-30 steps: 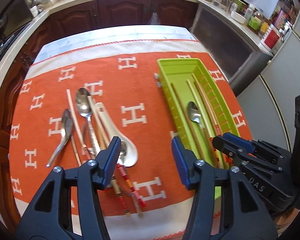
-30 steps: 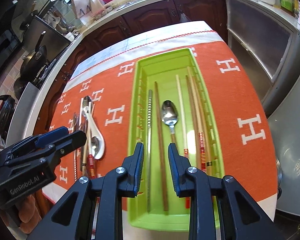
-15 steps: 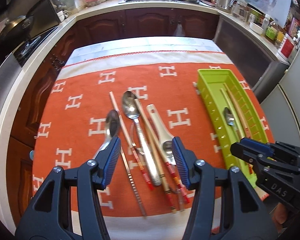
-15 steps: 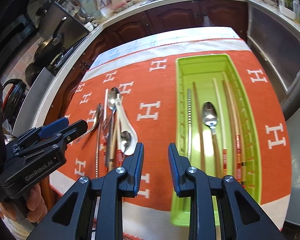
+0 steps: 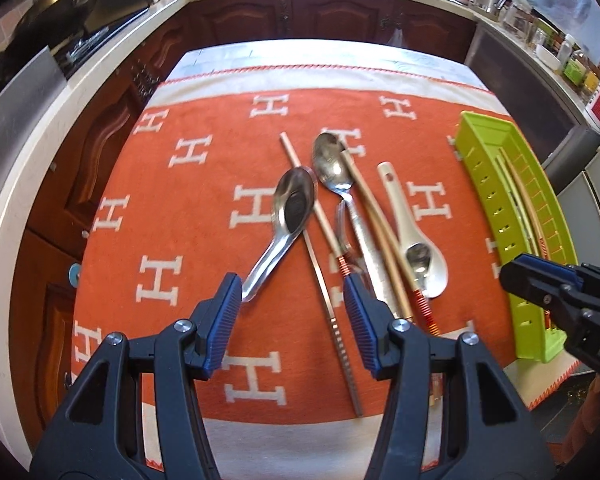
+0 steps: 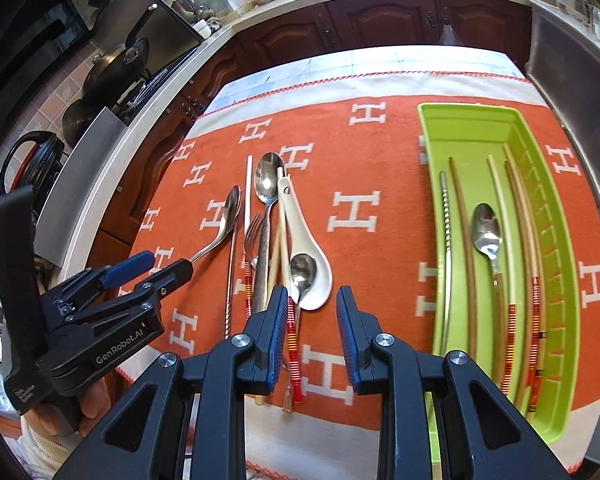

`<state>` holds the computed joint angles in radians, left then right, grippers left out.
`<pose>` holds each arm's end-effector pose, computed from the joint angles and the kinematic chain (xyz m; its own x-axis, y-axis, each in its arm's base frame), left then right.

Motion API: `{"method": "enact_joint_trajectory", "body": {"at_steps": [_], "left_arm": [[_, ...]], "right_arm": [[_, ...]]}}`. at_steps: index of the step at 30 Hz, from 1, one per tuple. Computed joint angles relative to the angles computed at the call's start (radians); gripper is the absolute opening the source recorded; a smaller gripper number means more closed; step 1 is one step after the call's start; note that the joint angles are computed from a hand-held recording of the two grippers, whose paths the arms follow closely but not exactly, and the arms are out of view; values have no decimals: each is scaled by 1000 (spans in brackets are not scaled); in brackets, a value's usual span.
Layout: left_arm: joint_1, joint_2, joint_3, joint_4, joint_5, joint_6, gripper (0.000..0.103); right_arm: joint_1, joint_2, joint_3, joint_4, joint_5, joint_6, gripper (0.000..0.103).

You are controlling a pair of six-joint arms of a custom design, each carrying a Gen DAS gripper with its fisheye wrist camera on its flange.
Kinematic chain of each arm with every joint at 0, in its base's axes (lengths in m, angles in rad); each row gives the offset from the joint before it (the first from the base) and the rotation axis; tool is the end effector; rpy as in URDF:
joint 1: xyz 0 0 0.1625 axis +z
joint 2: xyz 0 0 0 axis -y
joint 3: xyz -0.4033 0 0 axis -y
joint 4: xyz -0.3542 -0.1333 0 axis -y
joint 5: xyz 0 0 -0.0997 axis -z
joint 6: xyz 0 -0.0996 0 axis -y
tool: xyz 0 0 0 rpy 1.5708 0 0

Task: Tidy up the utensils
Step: 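Grasp a red-striped chopstick with the right tool while the left tool grasps a metal chopstick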

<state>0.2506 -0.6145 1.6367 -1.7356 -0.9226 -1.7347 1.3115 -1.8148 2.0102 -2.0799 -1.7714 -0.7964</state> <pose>-0.4552 -0.3162 -0.0345 -0.6654 -0.3046 -0.6815 0.1379 0.8471 -0.5132 0.0135 -0.3915 0.4230 -0.8257 -0.4400 0.3531 -0.4953 0.8650 -0.0803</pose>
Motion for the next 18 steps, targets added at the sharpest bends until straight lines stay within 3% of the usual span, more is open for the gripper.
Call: {"method": "enact_joint_trajectory", "body": {"at_steps": [18], "left_arm": [[26, -76, 195, -260, -42, 29, 50]], "right_arm": [[37, 107, 32, -51, -41, 22, 25]]}}
